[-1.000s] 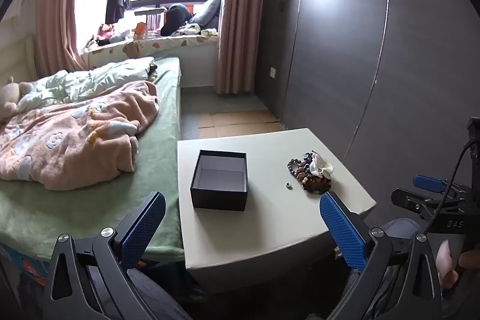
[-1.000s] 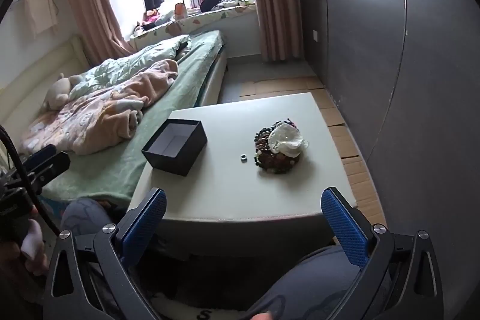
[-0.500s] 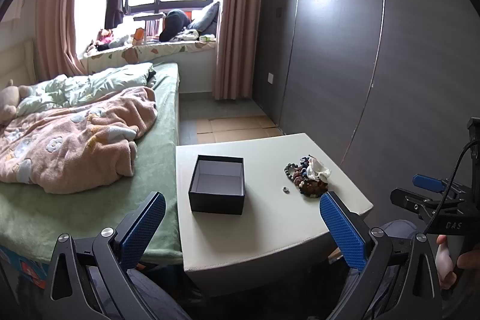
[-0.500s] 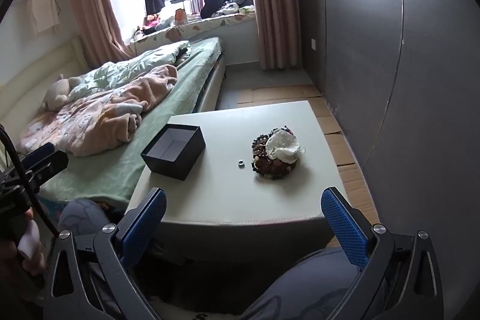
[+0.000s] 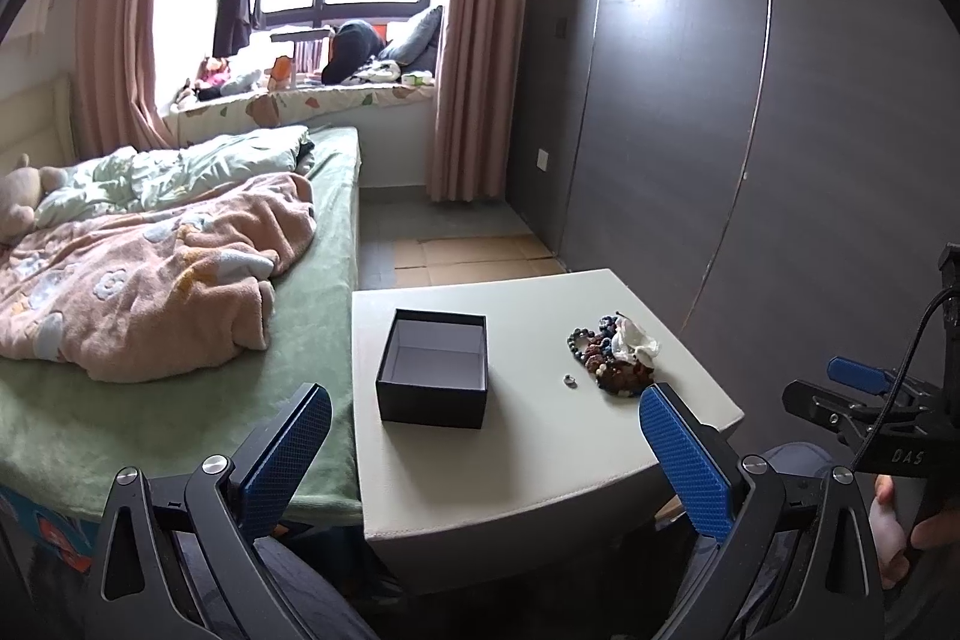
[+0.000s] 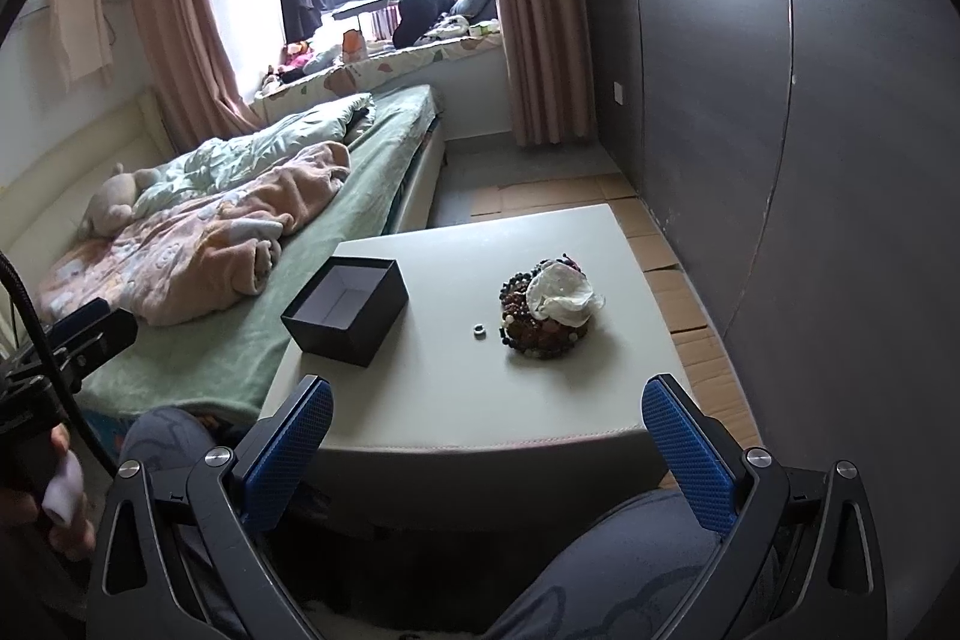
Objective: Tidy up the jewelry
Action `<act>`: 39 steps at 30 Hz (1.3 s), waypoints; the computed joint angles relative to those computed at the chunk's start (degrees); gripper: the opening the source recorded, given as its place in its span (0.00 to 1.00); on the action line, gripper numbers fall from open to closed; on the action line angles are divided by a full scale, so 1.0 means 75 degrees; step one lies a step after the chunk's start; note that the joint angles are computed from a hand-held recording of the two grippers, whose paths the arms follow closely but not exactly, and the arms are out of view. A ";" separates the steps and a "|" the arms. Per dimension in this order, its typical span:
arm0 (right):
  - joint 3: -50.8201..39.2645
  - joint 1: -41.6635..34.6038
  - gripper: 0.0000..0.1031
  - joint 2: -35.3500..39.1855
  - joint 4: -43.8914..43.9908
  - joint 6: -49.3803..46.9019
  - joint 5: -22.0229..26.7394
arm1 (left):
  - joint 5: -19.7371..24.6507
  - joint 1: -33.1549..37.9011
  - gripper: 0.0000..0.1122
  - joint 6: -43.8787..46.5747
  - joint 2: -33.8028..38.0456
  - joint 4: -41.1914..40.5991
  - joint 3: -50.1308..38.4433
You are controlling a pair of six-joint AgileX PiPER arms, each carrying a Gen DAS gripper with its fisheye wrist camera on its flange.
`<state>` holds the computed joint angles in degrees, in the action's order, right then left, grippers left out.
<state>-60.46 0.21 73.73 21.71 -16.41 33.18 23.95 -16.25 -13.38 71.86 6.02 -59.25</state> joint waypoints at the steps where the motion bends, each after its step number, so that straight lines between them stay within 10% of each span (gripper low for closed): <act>1: 0.0017 0.0056 1.00 -0.0014 -0.0113 0.0110 -0.0025 | 0.0005 -0.0004 0.91 -0.0021 -0.0009 0.0025 0.0002; 39: 0.0280 0.0042 1.00 -0.0309 -0.0139 0.0135 -0.0273 | -0.0054 0.0006 0.91 -0.0258 -0.0190 0.0260 0.0190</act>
